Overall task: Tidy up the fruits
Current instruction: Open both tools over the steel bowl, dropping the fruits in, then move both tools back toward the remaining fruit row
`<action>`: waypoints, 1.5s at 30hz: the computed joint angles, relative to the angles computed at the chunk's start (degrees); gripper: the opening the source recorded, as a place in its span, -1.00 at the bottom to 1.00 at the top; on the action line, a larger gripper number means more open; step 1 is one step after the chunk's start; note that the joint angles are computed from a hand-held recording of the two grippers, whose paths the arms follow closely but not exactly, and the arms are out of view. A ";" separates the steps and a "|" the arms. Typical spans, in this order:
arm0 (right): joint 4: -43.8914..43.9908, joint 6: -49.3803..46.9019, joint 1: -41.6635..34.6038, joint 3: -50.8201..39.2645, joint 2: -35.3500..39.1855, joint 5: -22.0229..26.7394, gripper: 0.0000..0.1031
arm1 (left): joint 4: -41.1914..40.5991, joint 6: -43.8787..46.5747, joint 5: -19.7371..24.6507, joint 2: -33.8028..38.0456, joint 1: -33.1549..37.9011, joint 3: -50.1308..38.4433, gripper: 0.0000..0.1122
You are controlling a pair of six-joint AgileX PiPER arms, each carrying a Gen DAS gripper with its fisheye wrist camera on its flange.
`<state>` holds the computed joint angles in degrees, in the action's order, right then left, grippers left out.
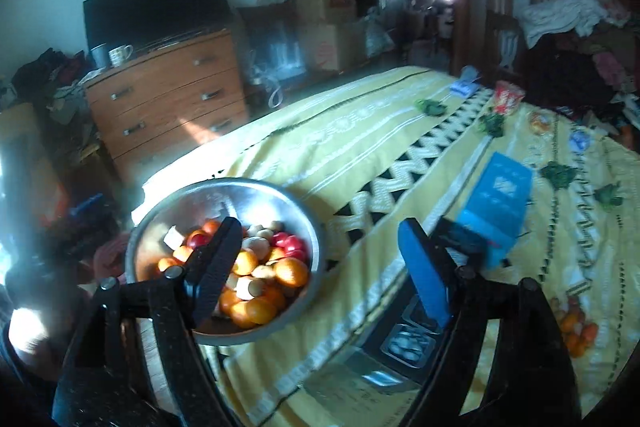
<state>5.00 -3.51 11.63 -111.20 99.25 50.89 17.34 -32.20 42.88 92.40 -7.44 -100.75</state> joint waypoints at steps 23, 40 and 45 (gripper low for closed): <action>-24.42 12.34 -19.87 22.51 -29.28 -1.41 0.86 | 18.28 -3.16 15.27 3.57 -35.69 -27.92 0.78; -0.03 -7.76 -39.18 29.03 -31.67 -5.23 0.85 | 18.08 0.68 20.79 10.70 -41.51 -37.88 0.79; 24.53 -28.93 -57.81 33.94 -28.89 -1.27 0.33 | 10.04 4.54 20.76 17.85 -41.62 -42.35 0.79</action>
